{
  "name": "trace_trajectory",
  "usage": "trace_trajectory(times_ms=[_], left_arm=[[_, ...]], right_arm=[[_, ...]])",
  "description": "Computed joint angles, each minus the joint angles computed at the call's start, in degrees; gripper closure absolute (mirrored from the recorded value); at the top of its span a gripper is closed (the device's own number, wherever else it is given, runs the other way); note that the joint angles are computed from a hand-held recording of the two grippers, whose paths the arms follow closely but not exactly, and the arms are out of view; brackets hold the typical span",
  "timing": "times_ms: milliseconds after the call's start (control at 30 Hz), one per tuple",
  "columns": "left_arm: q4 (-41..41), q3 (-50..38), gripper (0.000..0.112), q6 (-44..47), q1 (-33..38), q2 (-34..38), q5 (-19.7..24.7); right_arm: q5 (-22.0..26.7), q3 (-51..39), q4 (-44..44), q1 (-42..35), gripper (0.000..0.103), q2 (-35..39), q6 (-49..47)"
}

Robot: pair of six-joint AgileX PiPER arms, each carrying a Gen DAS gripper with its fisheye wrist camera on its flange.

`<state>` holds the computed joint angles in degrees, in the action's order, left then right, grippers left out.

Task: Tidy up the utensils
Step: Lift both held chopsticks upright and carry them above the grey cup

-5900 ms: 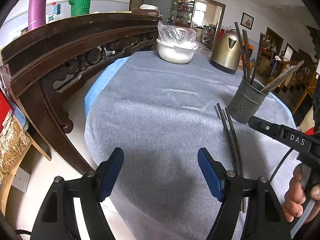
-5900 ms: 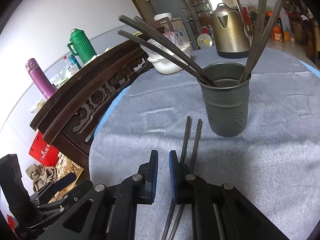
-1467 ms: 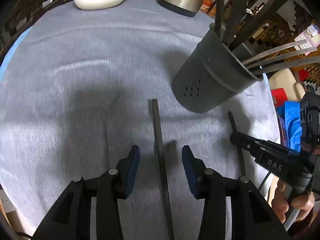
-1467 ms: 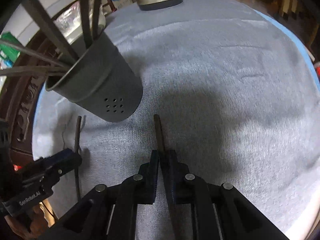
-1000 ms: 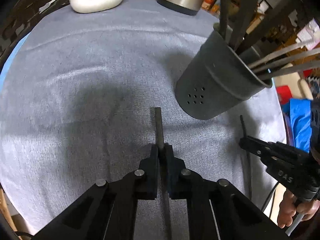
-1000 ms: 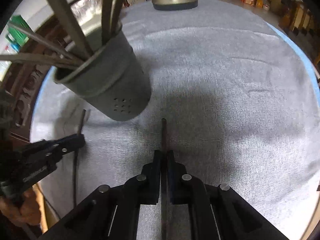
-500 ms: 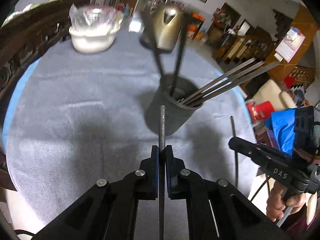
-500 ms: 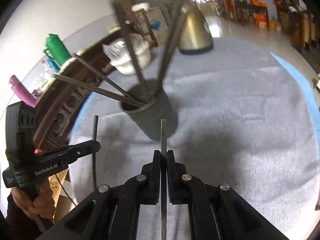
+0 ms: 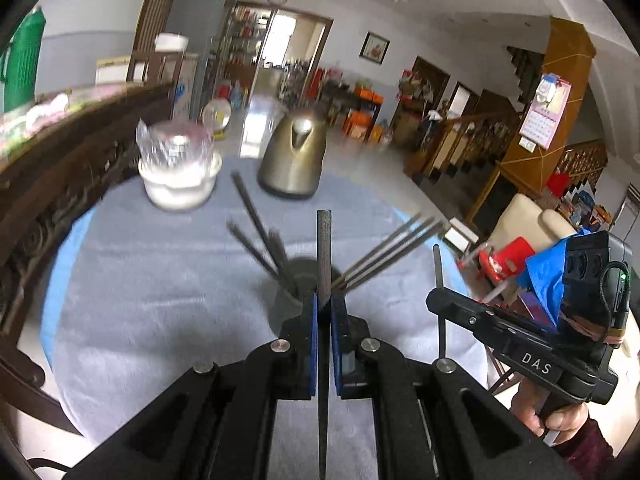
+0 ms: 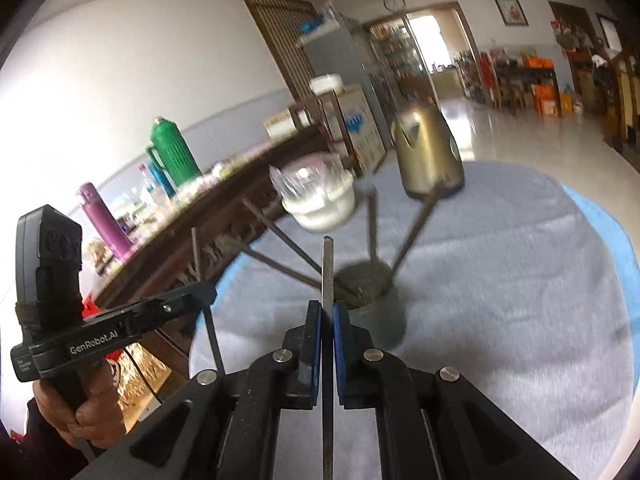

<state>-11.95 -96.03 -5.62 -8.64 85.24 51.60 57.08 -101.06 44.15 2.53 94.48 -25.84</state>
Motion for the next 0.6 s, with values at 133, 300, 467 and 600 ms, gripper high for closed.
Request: trace_trajectory(times_ms=[133, 300, 467, 600], left_arm=[[1.67, -3.28, 0.106, -0.99, -0.24, 0.75, -0.09], [4.35, -7.1, 0.106, -3.71, -0.41, 2.6, -2.4], [9.11, -9.22, 0.106, -8.48, -1.57, 3.8, -6.76], [17.14, -12.2, 0.106, -14.41, -3.61, 6.1, -11.7]], right_arm=[[-2.39, -3.48, 0.93, 1.12, 0.097, 0.88, 0.0], [-5.51, -9.49, 2.03, 2.3, 0.097, 4.26, 2.21], [-15.3, -10.9, 3.17, 4.19, 0.097, 6.04, 3.73], [-25.52, -11.13, 0.44, 6.73, 0.097, 6.87, 7.63]])
